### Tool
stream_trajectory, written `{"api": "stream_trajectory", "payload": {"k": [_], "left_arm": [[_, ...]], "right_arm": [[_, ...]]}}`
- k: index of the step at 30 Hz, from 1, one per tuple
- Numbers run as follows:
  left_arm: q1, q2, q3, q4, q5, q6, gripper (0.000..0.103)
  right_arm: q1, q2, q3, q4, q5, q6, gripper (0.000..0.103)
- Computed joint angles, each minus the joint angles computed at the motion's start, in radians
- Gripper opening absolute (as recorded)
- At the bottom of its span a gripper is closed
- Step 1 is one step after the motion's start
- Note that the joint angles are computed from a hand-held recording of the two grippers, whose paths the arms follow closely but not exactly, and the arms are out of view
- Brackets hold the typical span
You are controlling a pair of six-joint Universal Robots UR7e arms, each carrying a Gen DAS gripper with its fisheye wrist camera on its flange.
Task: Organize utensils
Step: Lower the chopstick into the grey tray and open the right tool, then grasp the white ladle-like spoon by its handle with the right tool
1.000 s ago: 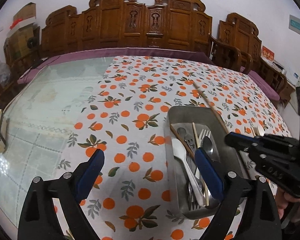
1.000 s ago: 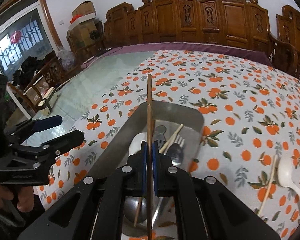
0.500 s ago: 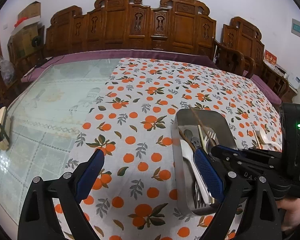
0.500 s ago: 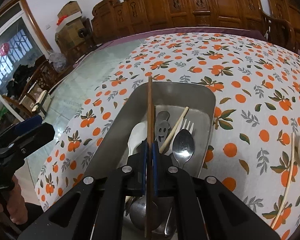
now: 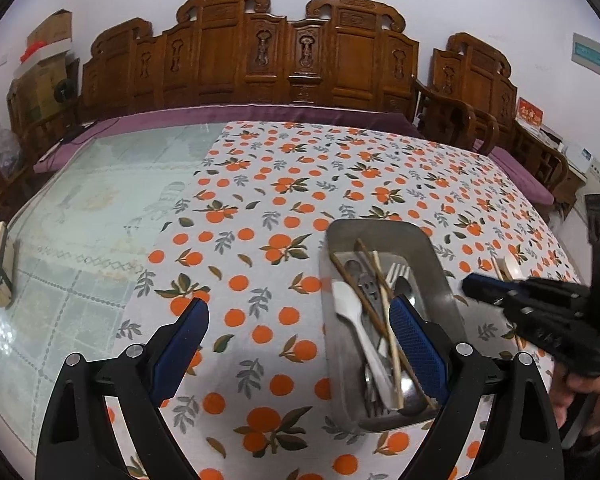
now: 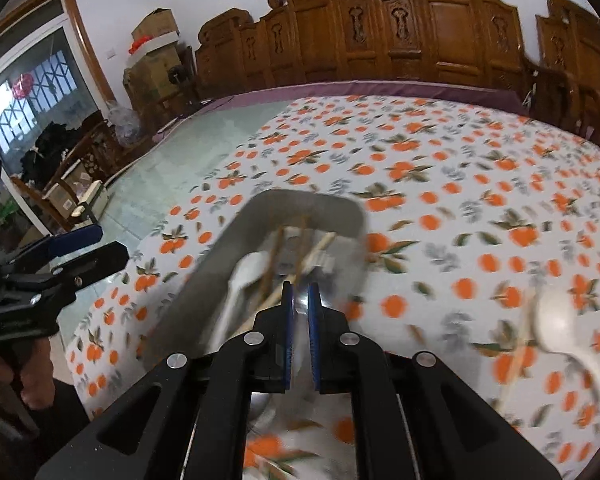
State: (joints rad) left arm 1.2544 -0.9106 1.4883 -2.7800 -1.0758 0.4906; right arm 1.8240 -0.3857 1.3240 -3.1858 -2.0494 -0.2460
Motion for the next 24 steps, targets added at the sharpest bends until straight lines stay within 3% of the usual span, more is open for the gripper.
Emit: {"api": "stream_trajectory", "payload": {"k": [10,13,17,19,24], "left_arm": [[-0.037,0.006,0.064,-0.014,-0.017,0.006,0.088],[-0.047,0.006,0.084,-0.023,-0.014,0.012,0.088],[-0.057,0.001,0.107,-0.023,-0.033,0.001,0.088],[-0.063,-0.001,0.123,-0.039,-0.036,0.009,0.088],[-0.071,-0.003,0.141,-0.048,-0.045,0.005,0.088]], "right_arm": [[-0.029,-0.153,0.189,-0.098,-0.070,-0.072,0.010],[-0.046,-0.191,0.240,-0.122,-0.095,-0.090,0.022],[-0.070,-0.233,0.296,-0.145,-0.130,-0.110,0.028],[-0.080,-0.243,0.311,-0.150,-0.147,-0.122,0.039],[-0.123,-0.252,0.330,-0.132,-0.190,-0.143,0.039]]}}
